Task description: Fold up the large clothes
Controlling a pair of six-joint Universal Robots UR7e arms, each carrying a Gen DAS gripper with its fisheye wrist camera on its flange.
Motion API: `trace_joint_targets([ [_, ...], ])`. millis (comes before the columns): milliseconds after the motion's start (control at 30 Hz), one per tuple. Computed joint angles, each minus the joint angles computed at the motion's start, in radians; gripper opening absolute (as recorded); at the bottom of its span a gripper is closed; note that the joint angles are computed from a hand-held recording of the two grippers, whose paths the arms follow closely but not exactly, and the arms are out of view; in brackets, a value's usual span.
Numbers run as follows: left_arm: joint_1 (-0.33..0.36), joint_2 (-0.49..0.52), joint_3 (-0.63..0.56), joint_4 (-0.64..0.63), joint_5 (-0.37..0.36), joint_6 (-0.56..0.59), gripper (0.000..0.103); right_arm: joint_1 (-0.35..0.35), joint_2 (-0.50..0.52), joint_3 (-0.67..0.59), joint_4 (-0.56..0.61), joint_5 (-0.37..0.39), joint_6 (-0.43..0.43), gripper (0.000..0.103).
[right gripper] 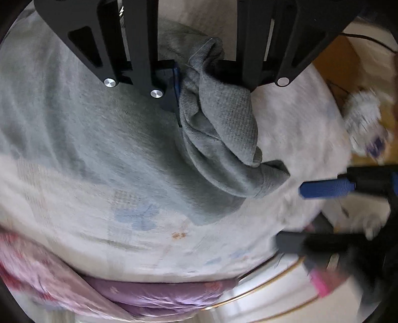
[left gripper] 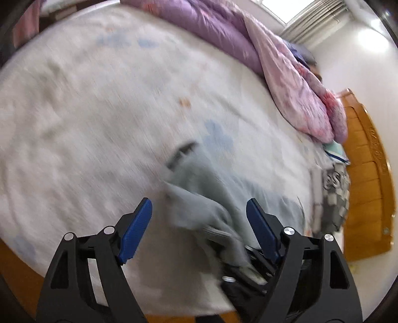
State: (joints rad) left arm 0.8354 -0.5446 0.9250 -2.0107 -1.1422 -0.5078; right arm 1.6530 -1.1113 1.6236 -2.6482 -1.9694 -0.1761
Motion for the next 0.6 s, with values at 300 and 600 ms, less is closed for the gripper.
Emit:
trace_joint_targets([
  [300, -0.05, 0.139, -0.143, 0.105, 0.054, -0.002, 0.079, -0.124, -0.246, 0.127, -0.15, 0.277, 0.427, 0.017],
  [600, -0.101, 0.383, -0.397, 0.25, -0.113, 0.061, 0.082, -0.303, -0.494, 0.315, -0.216, 0.252, 0.725, 0.016],
])
